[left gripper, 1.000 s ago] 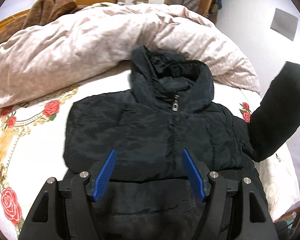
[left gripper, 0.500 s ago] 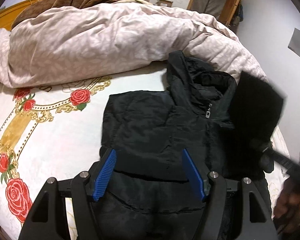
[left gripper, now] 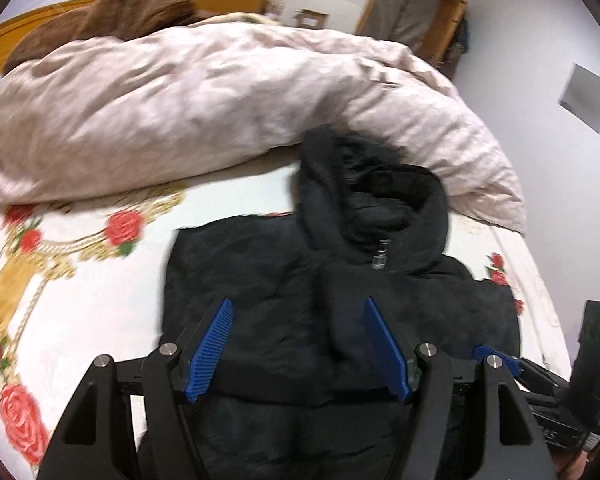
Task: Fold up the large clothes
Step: 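Grasp the jacket hem with the left tool while the right tool grasps the hem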
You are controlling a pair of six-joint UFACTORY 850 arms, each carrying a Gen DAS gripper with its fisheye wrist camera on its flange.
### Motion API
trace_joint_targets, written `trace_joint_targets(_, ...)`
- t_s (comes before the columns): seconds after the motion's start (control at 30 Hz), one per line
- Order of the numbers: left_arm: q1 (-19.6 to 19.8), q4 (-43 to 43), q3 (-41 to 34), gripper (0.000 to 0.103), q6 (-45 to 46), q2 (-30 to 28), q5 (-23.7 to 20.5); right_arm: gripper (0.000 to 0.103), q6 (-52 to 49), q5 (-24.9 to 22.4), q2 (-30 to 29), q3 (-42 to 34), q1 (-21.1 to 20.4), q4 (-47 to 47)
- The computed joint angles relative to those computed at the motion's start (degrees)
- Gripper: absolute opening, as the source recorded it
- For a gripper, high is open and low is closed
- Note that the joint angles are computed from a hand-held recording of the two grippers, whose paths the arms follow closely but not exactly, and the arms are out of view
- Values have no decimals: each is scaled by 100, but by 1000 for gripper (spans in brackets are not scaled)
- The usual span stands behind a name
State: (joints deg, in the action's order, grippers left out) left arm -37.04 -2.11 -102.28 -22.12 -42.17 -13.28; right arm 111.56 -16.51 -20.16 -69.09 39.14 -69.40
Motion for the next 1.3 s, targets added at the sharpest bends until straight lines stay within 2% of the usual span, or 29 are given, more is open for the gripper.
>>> trace_joint_targets(0.07,-92,-491,-397,70,637,-258,-124,61,707,-574,306,349,29,-555)
trace_joint_targets(0.13,-184,-731,-808,70,1017,-561,-249,61,982,-1004,539,681,-48,-500)
trace_joint_targets(0.23,-308,-275,-1589,69,817,-1172,-689,61,904,-1455,667,1016,-286,-71)
trace_joint_targets(0.27,-327,-97,-1865,67,676,-1393,-904,60,871,-1472,681,1078,-348,16)
trace_joint_targets(0.3,-336,55,-2078,63,541,-1572,-1106,53,811,-1415,667,1166,-469,148)
trace_joint_targets(0.33,-339,235,-2369,63,362,-1804,-1388,50,735,-1364,621,1193,-539,230)
trace_joint_targets(0.37,-318,176,-2482,63,380,-1947,-1487,50,639,-1284,549,1193,-599,318)
trace_joint_targets(0.47,-292,68,-2199,65,529,-1922,-1146,49,504,-1064,300,1144,-677,298)
trace_joint_targets(0.6,-341,558,-2190,65,278,-1943,-1100,49,642,-1135,50,1059,-660,11)
trace_joint_targets(0.73,-276,103,-2404,63,538,-1935,-1453,49,298,-1111,349,1170,-706,290)
trace_joint_targets(0.83,-245,54,-2196,63,622,-1699,-1127,49,801,-1365,659,1272,-701,-306)
trace_joint_targets(0.9,-233,346,-2454,63,424,-1799,-1170,49,720,-1426,694,1186,-800,-352)
trace_joint_targets(0.97,-207,688,-3128,63,133,-2195,-1555,49,242,-1380,517,946,-989,-61)
trace_joint_targets(1.03,-146,554,-4008,65,169,-2756,-2099,49,-318,-1234,260,739,-1173,452)
trace_joint_targets(1.07,-129,472,-4211,65,224,-2907,-2214,49,-518,-1138,147,681,-1242,670)
trace_joint_targets(1.13,-135,484,-4048,67,252,-2883,-2075,49,-558,-1038,21,680,-1281,697)
trace_joint_targets(1.3,-162,556,-3733,69,181,-2765,-1802,49,-345,-1220,-120,679,-1176,389)
